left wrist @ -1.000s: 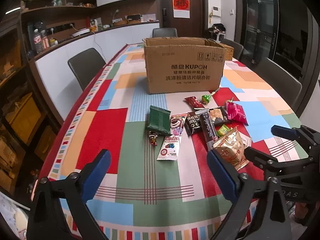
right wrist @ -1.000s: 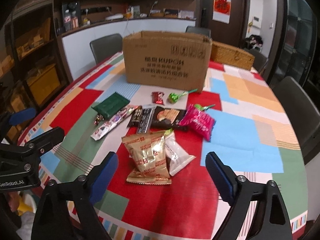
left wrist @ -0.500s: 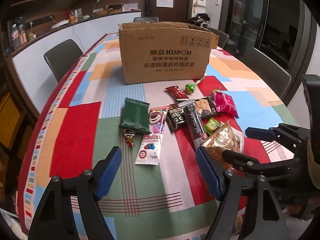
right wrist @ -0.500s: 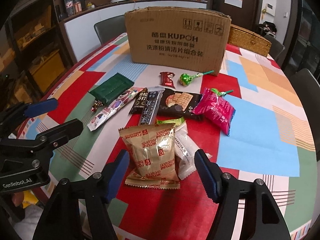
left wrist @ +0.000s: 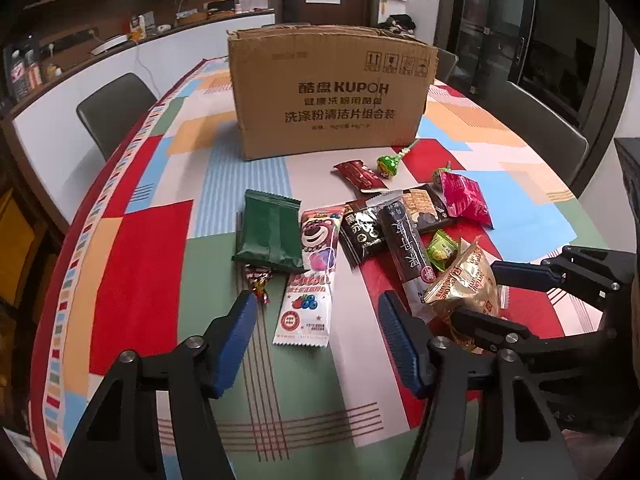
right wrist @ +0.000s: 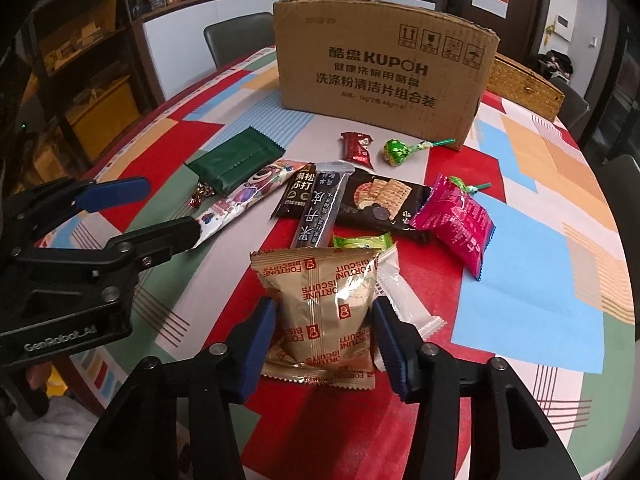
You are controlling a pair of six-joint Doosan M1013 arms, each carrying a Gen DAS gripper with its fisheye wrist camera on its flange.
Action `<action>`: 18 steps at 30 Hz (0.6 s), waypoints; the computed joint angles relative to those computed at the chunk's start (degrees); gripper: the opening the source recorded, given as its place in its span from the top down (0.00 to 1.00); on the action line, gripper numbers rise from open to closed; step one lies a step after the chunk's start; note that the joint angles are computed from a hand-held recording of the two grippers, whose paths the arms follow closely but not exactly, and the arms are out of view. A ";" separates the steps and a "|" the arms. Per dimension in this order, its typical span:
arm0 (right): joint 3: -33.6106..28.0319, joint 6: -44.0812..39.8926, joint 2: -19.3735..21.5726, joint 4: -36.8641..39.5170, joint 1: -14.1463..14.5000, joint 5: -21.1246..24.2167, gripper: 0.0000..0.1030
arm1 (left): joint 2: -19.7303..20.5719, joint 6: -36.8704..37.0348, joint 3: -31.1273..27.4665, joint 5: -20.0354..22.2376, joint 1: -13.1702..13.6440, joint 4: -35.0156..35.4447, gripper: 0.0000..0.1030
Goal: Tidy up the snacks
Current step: 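Grasp the gold biscuit packet with the right tool while the left tool grasps the pink Lotso wrapper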
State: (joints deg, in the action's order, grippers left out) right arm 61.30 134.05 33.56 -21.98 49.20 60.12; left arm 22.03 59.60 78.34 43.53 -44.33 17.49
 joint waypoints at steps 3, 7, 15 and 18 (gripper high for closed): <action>-0.49 -0.36 0.30 0.02 -0.05 0.36 0.54 | 0.75 2.05 -0.67 0.17 0.42 -1.78 0.43; -1.27 -0.87 0.82 0.44 -0.26 1.21 0.54 | 1.63 4.12 -1.45 0.35 0.93 -3.64 0.45; -2.23 -1.50 1.52 1.72 -0.73 1.98 0.54 | 3.29 7.70 -2.90 0.73 2.19 -8.83 0.52; -2.60 -1.76 1.78 1.97 -0.87 2.12 0.54 | 3.82 8.57 -3.36 0.94 2.85 -11.70 0.52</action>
State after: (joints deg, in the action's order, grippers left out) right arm 58.70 132.29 35.34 -20.01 48.33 62.23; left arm 25.85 68.17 74.98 44.47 -41.48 5.79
